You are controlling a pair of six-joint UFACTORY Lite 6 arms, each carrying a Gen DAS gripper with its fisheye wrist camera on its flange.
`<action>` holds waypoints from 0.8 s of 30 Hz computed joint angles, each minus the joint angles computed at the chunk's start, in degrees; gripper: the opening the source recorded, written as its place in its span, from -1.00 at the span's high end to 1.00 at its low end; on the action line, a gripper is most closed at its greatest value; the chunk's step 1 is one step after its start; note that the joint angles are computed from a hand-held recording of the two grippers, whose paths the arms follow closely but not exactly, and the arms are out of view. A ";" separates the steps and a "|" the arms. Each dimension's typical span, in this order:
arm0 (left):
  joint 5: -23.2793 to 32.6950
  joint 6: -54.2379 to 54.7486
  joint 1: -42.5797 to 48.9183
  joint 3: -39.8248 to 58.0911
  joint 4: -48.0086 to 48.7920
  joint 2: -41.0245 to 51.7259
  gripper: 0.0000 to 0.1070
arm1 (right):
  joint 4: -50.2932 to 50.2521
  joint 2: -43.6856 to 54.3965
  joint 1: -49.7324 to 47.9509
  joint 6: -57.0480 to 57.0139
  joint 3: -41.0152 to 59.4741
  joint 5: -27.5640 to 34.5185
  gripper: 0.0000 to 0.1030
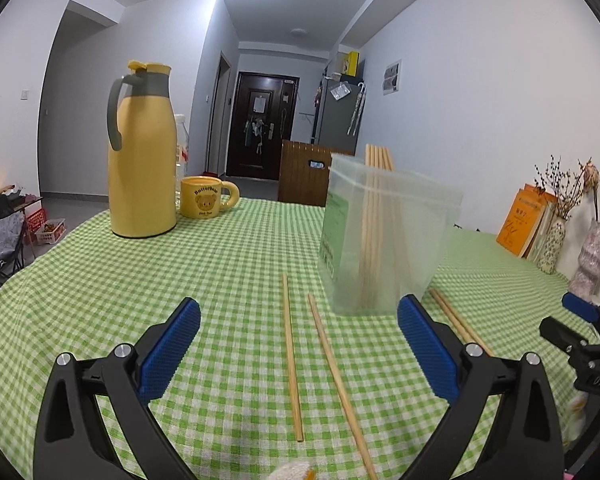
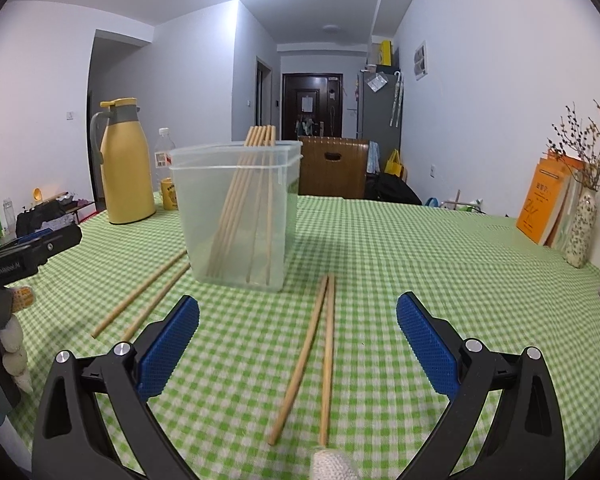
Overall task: Organize utensils
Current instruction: 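Withdraw both open grippers from the container back over the table, then lower the right gripper onto a wooden chopstick and close it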
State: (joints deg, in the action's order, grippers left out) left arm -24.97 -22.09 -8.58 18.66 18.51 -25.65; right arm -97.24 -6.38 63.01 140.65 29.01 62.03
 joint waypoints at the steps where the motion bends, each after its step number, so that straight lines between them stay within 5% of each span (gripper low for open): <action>1: -0.46 0.35 -0.14 -0.18 -0.14 0.45 -0.80 | 0.48 -0.19 -0.05 -0.23 -0.13 -0.07 -0.85; 11: -2.56 18.51 -7.85 -3.10 -16.45 -0.91 -0.80 | 2.43 -2.81 -5.07 -4.52 -0.56 -4.43 -0.85; 22: -1.81 17.69 -7.72 -2.96 -16.51 -1.31 -0.80 | 15.69 0.73 -26.89 -30.70 10.10 -29.05 -0.84; 24: -1.66 16.39 -7.18 -2.68 -15.13 -1.02 -0.80 | 20.14 3.44 -29.24 -37.03 12.93 -31.81 -0.65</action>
